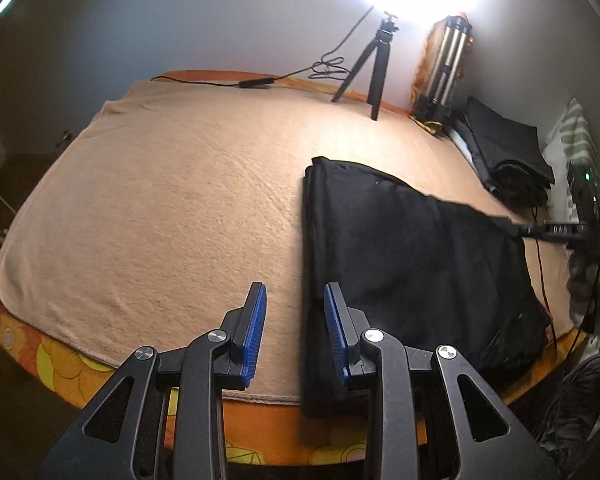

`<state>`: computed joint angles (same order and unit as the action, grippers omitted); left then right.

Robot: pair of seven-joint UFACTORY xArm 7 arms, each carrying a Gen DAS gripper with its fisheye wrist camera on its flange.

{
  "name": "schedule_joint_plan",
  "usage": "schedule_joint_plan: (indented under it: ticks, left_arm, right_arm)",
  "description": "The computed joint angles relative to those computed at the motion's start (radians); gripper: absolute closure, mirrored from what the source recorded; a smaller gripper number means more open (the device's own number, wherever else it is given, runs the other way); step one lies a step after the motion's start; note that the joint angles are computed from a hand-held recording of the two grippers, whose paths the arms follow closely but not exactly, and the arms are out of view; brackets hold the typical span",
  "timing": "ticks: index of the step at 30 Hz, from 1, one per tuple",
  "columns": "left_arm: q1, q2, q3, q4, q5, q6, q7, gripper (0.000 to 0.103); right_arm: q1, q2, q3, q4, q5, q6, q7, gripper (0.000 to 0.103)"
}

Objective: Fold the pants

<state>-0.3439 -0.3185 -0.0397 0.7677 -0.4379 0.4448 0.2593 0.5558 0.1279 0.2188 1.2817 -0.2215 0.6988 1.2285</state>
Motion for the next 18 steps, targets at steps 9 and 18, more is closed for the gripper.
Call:
schedule_joint_plan:
  ticks: [9, 18]
  left_arm:
    - [-0.017, 0.029, -0.028, 0.002, 0.004, 0.045, 0.02, 0.075]
    - [-0.026, -0.001, -0.017, -0.036, -0.009, 0.052, 0.01, 0.075]
  right_arm:
    - [-0.007, 0.041, 0.007, 0.045, 0.092, 0.074, -0.117, 0.09]
    - [0.011, 0.131, -0.004, 0.278, 0.023, 0.072, -0.256, 0.066]
